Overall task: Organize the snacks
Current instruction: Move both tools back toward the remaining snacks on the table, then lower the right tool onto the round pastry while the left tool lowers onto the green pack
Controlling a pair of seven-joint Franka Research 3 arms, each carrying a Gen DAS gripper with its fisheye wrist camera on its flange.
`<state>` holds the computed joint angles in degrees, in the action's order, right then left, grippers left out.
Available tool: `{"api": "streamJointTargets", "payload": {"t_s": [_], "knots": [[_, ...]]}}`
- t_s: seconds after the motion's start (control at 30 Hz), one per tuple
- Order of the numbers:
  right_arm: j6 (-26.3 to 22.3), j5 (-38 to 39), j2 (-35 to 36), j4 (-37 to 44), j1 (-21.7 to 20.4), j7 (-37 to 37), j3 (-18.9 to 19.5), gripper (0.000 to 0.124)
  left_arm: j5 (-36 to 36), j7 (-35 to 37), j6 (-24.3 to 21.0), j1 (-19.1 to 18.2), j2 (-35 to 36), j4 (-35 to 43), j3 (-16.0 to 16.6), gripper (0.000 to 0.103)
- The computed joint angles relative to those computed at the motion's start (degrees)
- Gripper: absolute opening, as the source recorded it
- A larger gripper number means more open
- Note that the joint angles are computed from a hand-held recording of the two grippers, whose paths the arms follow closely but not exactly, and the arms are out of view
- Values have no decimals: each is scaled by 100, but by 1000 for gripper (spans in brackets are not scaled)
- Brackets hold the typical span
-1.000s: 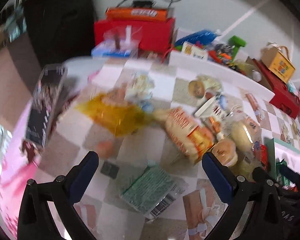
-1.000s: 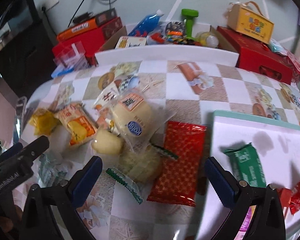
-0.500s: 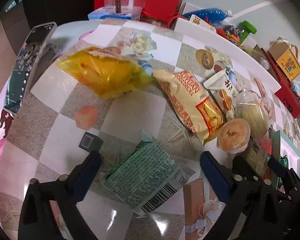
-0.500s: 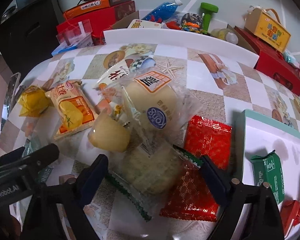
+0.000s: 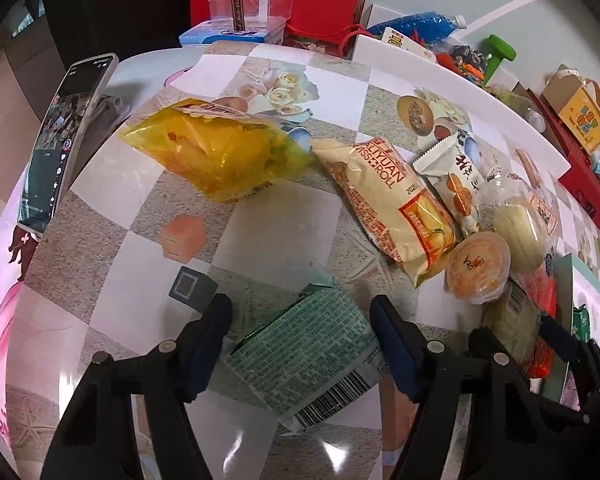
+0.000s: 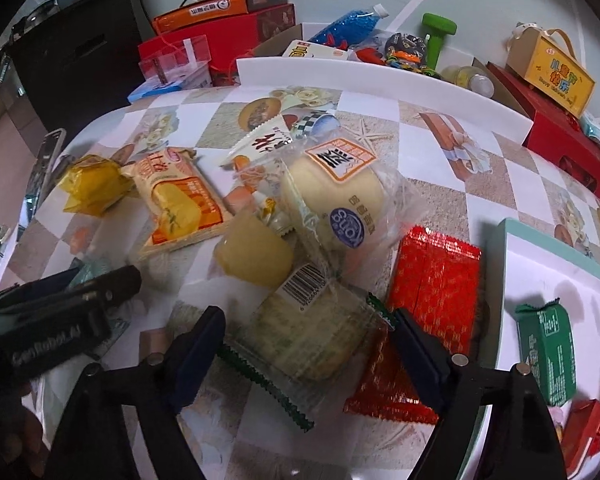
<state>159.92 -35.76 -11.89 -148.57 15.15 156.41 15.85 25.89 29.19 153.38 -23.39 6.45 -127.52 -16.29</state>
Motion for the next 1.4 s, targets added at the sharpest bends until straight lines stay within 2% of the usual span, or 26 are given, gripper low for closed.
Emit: {"api": "streamJointTargets", "payload": {"t_s": [0.4,0.57,0.7,0.77,0.93,1.07,1.17,1.27,1.4], "knots": [[22,95,-148,-133,-73,-31,85,81,30,36,-197,-15,9,46,-14,73],[65,141,-249,-227,-51,-104,104,80,222,173,-635,-138,218,358,-32,73],[161,305,-324,-307,-47,-253,112,79,106,246,-521,-121,216,328,-31,72],[292,413,-367,-364,-75,-311,122,69,87,292,-493,-116,204,306,-28,71],[401,594,-415,-438,-213,-403,230,69,30,393,-367,-119,195,280,-39,66],[149,752,-434,-383,-200,-494,296,70,10,452,-417,-149,195,318,-55,65],[-124,1030,-504,-362,-36,-649,224,72,-12,534,-454,-157,228,359,-60,65],[-229,1312,-578,-398,111,-837,140,73,-41,507,-525,-200,246,433,-75,65],[-133,1808,-792,-568,231,-1016,20,78,-85,565,-469,-173,261,420,-55,65]]}}
